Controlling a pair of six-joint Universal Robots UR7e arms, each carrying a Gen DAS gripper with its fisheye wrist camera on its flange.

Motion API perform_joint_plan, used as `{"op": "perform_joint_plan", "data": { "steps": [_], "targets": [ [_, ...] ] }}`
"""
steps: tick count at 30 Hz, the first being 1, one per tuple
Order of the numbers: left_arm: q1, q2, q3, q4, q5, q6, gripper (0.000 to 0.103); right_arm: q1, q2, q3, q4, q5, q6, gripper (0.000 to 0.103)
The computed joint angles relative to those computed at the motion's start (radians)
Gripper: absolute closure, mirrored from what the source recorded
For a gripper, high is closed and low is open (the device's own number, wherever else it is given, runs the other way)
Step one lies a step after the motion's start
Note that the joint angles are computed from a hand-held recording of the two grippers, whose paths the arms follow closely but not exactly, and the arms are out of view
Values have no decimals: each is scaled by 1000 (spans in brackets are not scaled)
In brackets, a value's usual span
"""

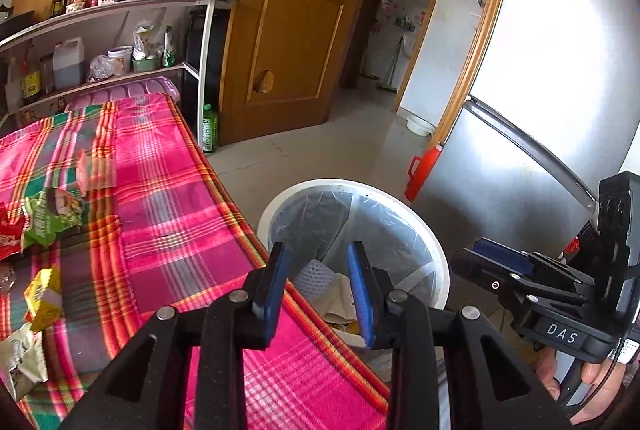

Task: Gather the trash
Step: 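Open both tools to drop the bowl and scrubber into the bin, then move both open tools back over the remaining wrappers on the table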

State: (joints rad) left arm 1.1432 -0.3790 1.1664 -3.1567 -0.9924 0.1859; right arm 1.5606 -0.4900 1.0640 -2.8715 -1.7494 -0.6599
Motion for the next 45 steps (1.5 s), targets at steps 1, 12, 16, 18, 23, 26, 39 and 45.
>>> {"op": "perform_joint_plan", "data": {
  "steps": [1,12,16,18,23,26,39,45],
  "targets": [
    [-1,-8,13,-13,5,0,71,1,-2,5,-1,3,-2,50],
    [-9,-77,145,-131,60,-10,69,30,-25,82,-39,18,-50,50],
    [-13,-100,195,-195,76,-2,69,37,-29,107,-60,33,-67,50],
    [-15,-110,217,-223,86,3,69,39,-29,112,-57,42,-70,50],
    [-24,-137,275,-298,123,16,69,45,-35,138,-61,73,-96,50],
    [-26,-154,308,-348,142,27,69,49,-39,151,-56,92,-107,50],
    [-17,-221,455,-502,243,28,66,76,-23,173,-25,107,-134,50],
    [-7,-241,498,-558,294,36,66,88,-10,165,19,106,-136,50]
  ]
}}
